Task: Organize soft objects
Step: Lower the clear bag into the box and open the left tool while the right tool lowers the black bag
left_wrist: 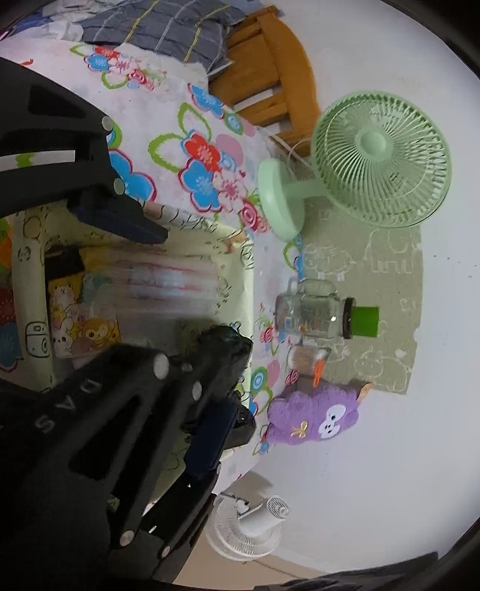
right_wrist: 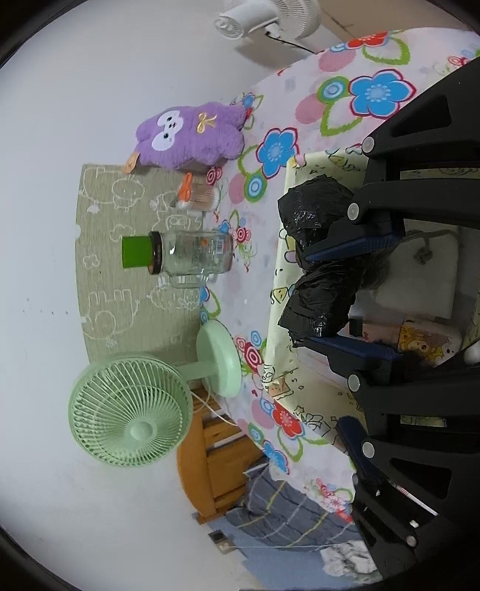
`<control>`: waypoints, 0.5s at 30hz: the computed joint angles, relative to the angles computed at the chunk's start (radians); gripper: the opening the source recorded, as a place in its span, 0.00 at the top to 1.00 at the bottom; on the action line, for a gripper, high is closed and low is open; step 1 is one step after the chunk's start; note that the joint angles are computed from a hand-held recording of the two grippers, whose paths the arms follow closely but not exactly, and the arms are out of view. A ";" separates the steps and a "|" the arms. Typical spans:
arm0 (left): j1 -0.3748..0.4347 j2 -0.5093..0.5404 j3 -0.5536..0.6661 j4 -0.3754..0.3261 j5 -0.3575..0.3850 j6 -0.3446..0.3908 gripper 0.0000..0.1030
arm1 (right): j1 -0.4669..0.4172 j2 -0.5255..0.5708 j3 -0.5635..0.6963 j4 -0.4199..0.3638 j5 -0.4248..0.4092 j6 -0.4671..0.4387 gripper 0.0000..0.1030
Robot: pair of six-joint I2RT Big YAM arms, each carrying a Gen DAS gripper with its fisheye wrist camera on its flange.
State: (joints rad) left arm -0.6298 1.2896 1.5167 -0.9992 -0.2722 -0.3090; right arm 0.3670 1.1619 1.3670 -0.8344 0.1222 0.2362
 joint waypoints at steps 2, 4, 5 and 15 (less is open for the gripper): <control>0.002 0.001 0.000 0.002 0.001 0.000 0.35 | -0.002 -0.001 -0.006 0.015 -0.013 0.003 0.42; 0.003 0.000 -0.003 0.008 0.004 0.003 0.34 | -0.003 -0.002 -0.008 0.019 -0.019 0.012 0.18; 0.004 -0.001 -0.003 0.010 0.009 0.003 0.34 | -0.002 -0.005 -0.011 0.022 -0.015 0.019 0.10; -0.003 -0.003 -0.004 0.010 0.001 0.014 0.27 | 0.001 -0.012 -0.006 -0.026 0.037 0.036 0.06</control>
